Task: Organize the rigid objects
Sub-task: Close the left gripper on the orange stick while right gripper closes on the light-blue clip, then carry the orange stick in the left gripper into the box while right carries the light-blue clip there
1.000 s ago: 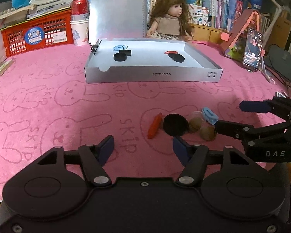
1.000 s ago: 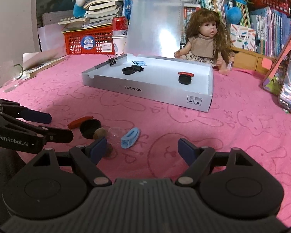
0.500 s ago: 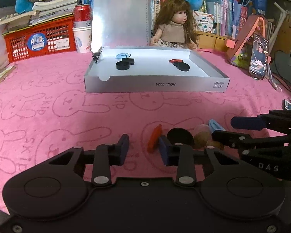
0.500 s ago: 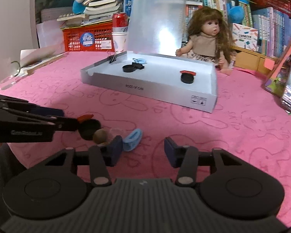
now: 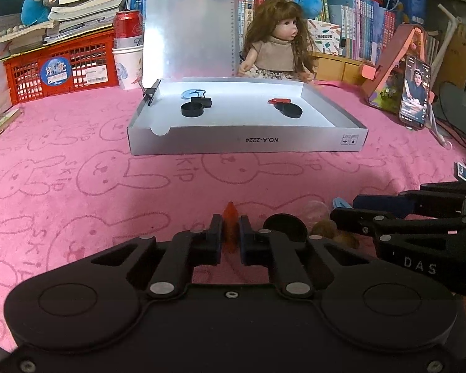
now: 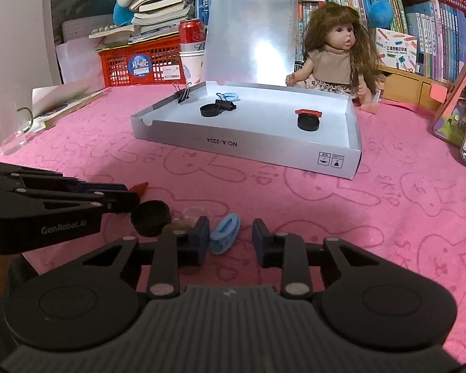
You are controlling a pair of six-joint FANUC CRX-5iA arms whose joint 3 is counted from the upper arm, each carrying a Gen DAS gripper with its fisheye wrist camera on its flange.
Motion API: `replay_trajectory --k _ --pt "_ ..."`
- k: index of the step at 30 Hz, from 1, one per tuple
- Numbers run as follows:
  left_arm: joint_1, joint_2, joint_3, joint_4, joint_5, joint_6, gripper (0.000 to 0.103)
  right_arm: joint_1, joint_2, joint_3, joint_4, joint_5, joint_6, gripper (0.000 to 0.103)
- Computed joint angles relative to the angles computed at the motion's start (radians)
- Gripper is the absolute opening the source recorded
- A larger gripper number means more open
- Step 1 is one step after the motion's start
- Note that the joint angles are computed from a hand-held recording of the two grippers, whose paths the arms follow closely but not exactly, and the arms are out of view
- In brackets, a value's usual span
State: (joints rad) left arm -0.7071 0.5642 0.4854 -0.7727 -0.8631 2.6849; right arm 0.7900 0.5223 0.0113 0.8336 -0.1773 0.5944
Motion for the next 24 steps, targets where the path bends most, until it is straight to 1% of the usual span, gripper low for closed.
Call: replay_trajectory --k 4,8,10,12,14,18,24 --pt "0.005 0.001 0.005 0.015 -0.003 -0.006 0.010 -0.005 -0.002 -0.014 0.051 0.010 -0.047 0.020" --pt "0.009 0.002 0.010 0.027 -0.004 -0.012 0.010 0.011 0.001 0.025 -0.109 -0.018 0.073 0.020" --pt "0.011 0.000 0.010 0.028 -0.004 -0.011 0.010 0.007 0.001 0.023 -0.095 -0.014 0.052 0.020" --pt "0.012 -0.002 0.013 0.025 -0.005 -0.009 0.010 -0.002 -0.002 0.009 -0.029 0.000 -0.015 0.020" --pt "0.013 -0.004 0.015 0.021 -0.006 -0.007 0.010 -0.019 -0.005 -0.012 0.086 0.019 -0.123 0.020" --pt "0.017 -0.007 0.030 0.009 -0.010 -0.007 0.010 -0.051 -0.005 -0.026 0.265 0.039 -0.293 0.020" --pt "0.038 0.001 0.066 0.020 -0.004 -0.028 0.010 -0.079 0.013 0.012 0.360 0.041 -0.402 0.020"
